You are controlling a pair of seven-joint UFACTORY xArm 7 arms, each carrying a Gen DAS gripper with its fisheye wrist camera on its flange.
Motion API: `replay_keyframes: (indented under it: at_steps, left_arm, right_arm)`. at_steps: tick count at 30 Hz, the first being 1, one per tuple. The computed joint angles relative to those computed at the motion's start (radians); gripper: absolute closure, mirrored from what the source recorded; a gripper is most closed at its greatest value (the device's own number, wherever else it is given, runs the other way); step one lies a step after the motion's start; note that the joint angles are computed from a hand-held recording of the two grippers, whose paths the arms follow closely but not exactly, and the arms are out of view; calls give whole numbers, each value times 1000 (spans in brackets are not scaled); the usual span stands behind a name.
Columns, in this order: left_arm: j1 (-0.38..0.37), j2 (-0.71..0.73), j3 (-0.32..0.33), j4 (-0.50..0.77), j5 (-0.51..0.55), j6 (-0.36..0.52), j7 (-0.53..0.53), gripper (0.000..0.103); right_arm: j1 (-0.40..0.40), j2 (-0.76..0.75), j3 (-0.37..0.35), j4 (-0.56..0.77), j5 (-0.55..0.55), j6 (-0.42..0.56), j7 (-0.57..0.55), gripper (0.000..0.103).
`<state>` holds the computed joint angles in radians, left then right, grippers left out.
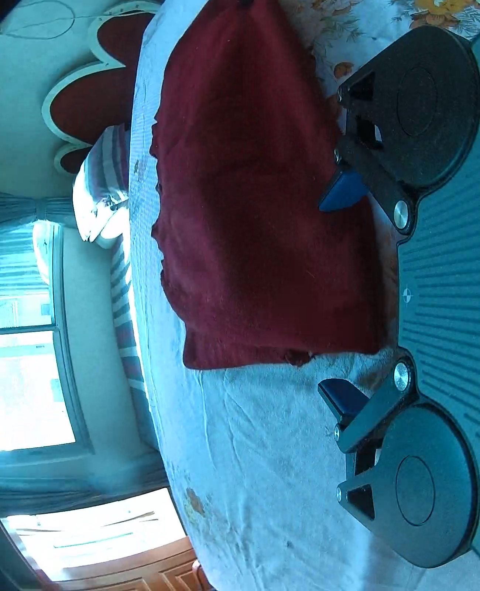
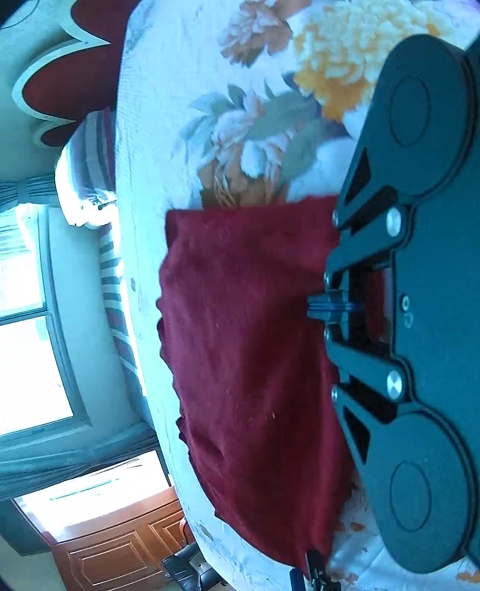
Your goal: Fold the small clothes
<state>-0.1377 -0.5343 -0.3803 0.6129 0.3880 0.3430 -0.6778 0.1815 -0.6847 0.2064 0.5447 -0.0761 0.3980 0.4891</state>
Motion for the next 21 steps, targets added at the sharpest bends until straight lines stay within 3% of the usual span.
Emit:
replay_keyframes:
  at_steps: [1, 3, 4, 6, 8, 9, 12, 14, 16, 17, 18, 20, 21]
  left_arm:
    - [-23, 2, 33, 9, -3, 22, -19, 5]
    - [-8, -22, 19, 23, 54, 36, -86, 12]
    - [-10, -13, 18, 42, 42, 9, -66, 12]
    - [61, 27, -64, 97, -5, -73, -8, 12]
    - [111, 128, -133, 188, 8, -124, 18, 12]
    - [113, 194, -149, 250, 77, -101, -23, 12]
    - [47, 366, -112, 379, 241, -31, -121, 12]
    - [75, 433, -145, 422, 309, 71, -136, 7]
    - [27, 402, -50, 363, 270, 6, -185, 3]
    - [33, 384, -41, 341, 270, -9, -153, 1]
    - [70, 370, -72, 332, 254, -5, -129, 0]
    - [80, 355, -65, 304, 173, -38, -82, 0]
    - [74, 354, -59, 307, 190, -32, -84, 0]
  right_arm:
    - [13, -8, -33, -9, 20, -1, -10, 103]
    - [31, -4, -62, 19, 43, 48, -38, 100]
    - [0, -10, -27, 37, 16, 56, -25, 85]
    - [-2, -17, -16, 43, 7, -16, -24, 80]
    - [35, 59, -35, 92, 38, -75, -42, 80]
    - [54, 114, -40, 127, 52, -95, -56, 80]
    - [109, 289, -49, 234, 77, -137, -118, 82]
    - [104, 363, -37, 282, 56, -115, -129, 84]
    - [40, 374, 1, 273, -34, -117, -103, 84]
    - [45, 365, -21, 265, -18, -115, -113, 85]
    - [37, 342, -37, 251, -15, -102, -119, 91]
    - [30, 311, -76, 222, 3, -98, -149, 102]
    - [54, 300, -121, 207, 52, -102, -188, 103]
